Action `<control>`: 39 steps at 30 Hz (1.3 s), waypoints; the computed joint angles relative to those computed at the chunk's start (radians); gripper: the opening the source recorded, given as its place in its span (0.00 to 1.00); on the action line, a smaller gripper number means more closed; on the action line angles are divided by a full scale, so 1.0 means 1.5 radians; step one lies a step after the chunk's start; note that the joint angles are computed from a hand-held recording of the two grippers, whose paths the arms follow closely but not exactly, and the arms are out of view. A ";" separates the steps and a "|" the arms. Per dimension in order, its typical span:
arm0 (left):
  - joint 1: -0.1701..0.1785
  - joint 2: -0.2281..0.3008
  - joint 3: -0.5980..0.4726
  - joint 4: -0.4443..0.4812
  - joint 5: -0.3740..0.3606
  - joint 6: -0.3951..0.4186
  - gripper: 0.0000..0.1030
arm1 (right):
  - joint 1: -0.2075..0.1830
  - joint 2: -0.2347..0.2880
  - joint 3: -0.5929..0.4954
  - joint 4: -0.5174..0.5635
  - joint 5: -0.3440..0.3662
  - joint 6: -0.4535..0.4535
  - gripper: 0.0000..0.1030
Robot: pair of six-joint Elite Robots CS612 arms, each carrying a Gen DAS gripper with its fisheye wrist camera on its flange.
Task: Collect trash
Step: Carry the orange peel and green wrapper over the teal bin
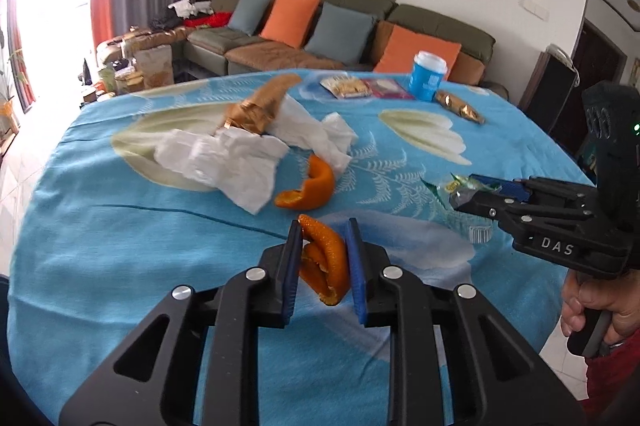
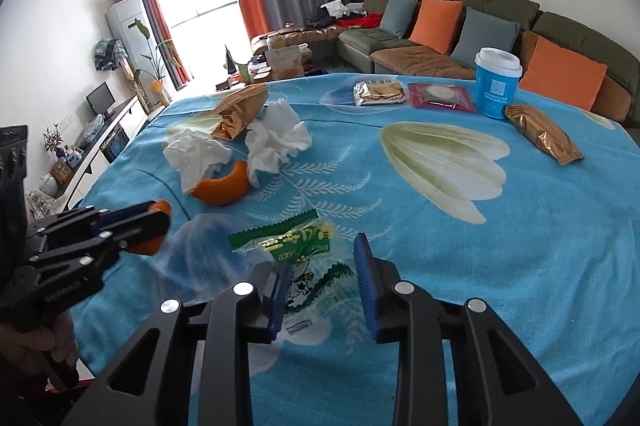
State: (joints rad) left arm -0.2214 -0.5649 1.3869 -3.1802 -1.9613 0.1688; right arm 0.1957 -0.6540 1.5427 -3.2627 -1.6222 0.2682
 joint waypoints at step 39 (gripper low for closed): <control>0.152 -0.066 0.127 -0.269 0.129 -0.204 0.21 | 0.111 0.066 -0.239 0.068 0.175 -0.193 0.28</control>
